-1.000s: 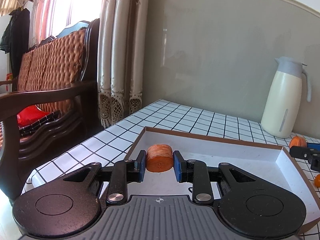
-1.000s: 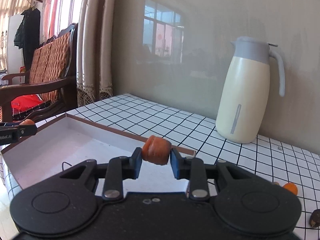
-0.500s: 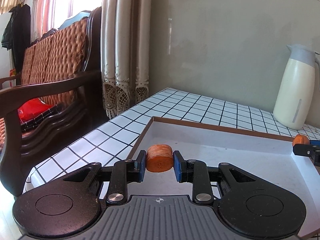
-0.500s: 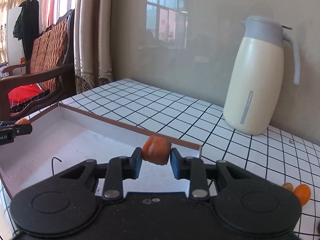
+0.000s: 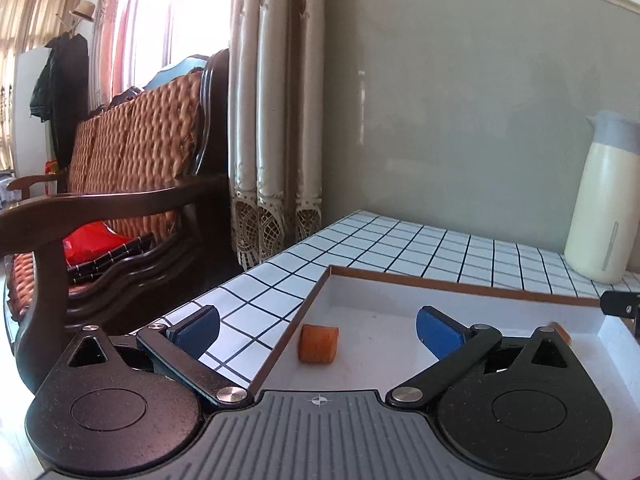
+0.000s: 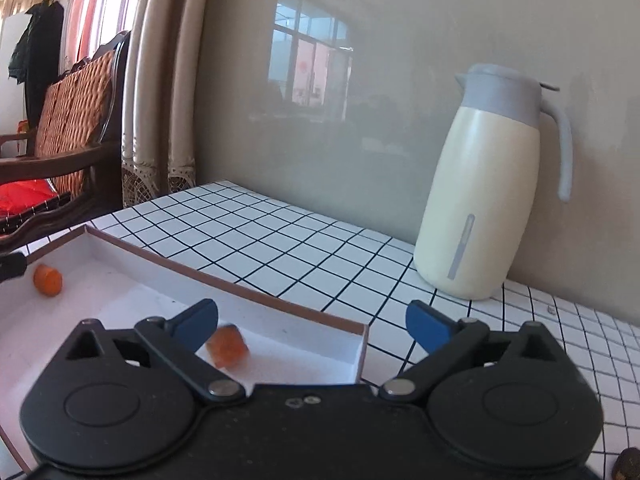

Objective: Organize fruits
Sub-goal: 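Open both tools to drop the chunks into the white box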

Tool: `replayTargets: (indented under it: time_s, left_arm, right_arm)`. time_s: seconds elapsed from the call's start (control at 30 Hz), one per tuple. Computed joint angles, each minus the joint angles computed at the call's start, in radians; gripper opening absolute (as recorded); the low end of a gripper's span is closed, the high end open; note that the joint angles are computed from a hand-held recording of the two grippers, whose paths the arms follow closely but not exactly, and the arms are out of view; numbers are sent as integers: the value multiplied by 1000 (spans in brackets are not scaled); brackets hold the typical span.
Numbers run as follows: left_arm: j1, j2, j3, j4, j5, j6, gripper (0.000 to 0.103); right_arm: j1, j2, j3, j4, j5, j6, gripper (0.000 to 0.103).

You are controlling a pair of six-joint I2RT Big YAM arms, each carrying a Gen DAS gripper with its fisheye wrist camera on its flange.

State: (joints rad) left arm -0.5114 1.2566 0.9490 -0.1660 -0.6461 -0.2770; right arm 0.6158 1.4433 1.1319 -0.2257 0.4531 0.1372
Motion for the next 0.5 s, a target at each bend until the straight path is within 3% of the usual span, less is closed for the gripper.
replayTargets:
  time_s: [0.5]
  left_arm:
    - [-15, -12, -5, -20, 4, 6, 103]
  right_arm:
    - [4, -20, -20, -13, -29, 24, 97]
